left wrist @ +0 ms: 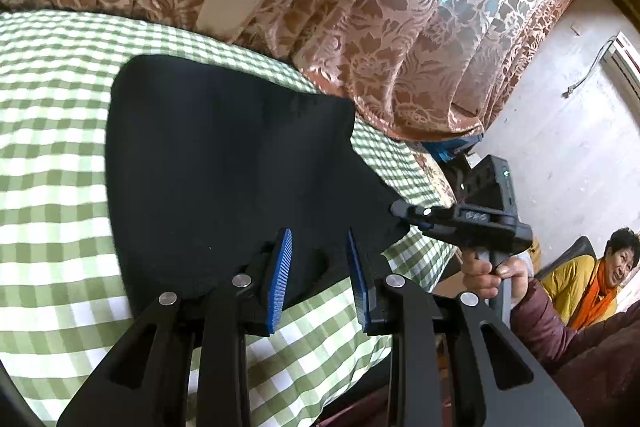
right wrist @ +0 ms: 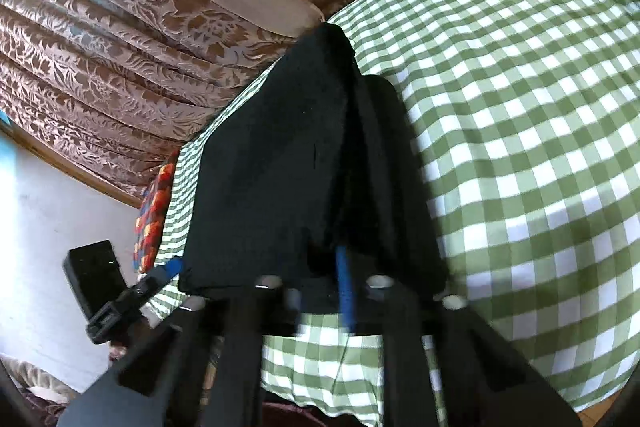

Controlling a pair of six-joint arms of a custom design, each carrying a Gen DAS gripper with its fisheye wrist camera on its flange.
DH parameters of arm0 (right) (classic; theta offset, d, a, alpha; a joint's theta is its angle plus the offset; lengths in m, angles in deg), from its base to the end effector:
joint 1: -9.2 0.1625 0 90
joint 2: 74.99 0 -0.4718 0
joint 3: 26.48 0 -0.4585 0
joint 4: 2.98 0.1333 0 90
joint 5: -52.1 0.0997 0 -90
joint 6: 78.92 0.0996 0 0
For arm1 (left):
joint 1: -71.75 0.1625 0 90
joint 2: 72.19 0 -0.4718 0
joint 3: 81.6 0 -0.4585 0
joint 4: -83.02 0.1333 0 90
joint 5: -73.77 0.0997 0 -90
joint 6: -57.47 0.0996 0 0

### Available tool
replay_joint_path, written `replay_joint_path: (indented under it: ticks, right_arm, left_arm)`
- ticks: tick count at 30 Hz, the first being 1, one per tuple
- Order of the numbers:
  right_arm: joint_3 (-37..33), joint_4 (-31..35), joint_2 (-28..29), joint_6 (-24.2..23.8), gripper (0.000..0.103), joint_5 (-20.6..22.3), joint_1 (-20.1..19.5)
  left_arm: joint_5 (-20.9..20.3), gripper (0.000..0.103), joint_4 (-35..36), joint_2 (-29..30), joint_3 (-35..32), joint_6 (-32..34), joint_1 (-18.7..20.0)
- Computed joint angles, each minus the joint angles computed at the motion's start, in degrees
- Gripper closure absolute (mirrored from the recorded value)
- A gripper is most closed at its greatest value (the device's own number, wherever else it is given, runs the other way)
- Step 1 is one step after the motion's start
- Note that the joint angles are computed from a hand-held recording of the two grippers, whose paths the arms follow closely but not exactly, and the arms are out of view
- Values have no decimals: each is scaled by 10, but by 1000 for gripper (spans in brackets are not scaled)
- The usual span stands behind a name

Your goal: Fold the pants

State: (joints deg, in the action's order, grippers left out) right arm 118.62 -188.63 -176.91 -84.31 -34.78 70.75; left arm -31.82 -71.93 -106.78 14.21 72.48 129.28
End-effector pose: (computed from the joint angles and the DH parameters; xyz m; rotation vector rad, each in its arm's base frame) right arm -0.0574 -0.3971 0.3289 -0.4934 -2.5963 1.2669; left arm -0.2939 -0.6603 -0.0608 -1.1642 -2.6153 0.0327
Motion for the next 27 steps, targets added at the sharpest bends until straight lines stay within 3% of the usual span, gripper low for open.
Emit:
replay_joint_path:
  ticks: [5, 7, 9, 10, 12, 16, 19, 20, 21, 25, 27]
  right_arm:
    - [21, -11, -35, -42, 97, -32, 35]
    - [23, -13, -24, -40, 97, -61, 34]
    - [23, -27, 9, -36, 97, -90, 19]
    - [24, -36, 20, -34, 97, -84, 6]
    - [33, -55, 26, -27, 97, -30, -28]
    - [27, -25, 9, -39, 96, -51, -11]
    - [20, -25, -8, -32, 82, -85, 20]
    - [17, -43, -7, -30, 65, -105, 36]
    - [12, -59, -3, -30, 59, -116, 52]
    - [-26, -95, 43, -31, 57, -127, 98]
    - [-56, -108, 82, -33, 50, -147, 118]
  left_arm:
    - [-9, 77, -21, -14, 5, -5, 7]
    - [-9, 77, -13, -15, 6, 0, 10]
    - [24, 77, 6, -10, 5, -1, 7]
    - [38, 77, 17, -6, 3, -3, 6]
    - [61, 77, 33, 2, 2, -7, 4]
    - [58, 77, 9, -4, 12, -8, 0]
    - [64, 77, -10, -4, 9, -6, -5]
    - [69, 77, -17, -4, 11, -3, -8]
    - [79, 77, -28, -3, 13, 2, -13]
    - [117, 77, -46, 3, 15, 18, -28]
    - [143, 77, -57, 8, 17, 21, -38]
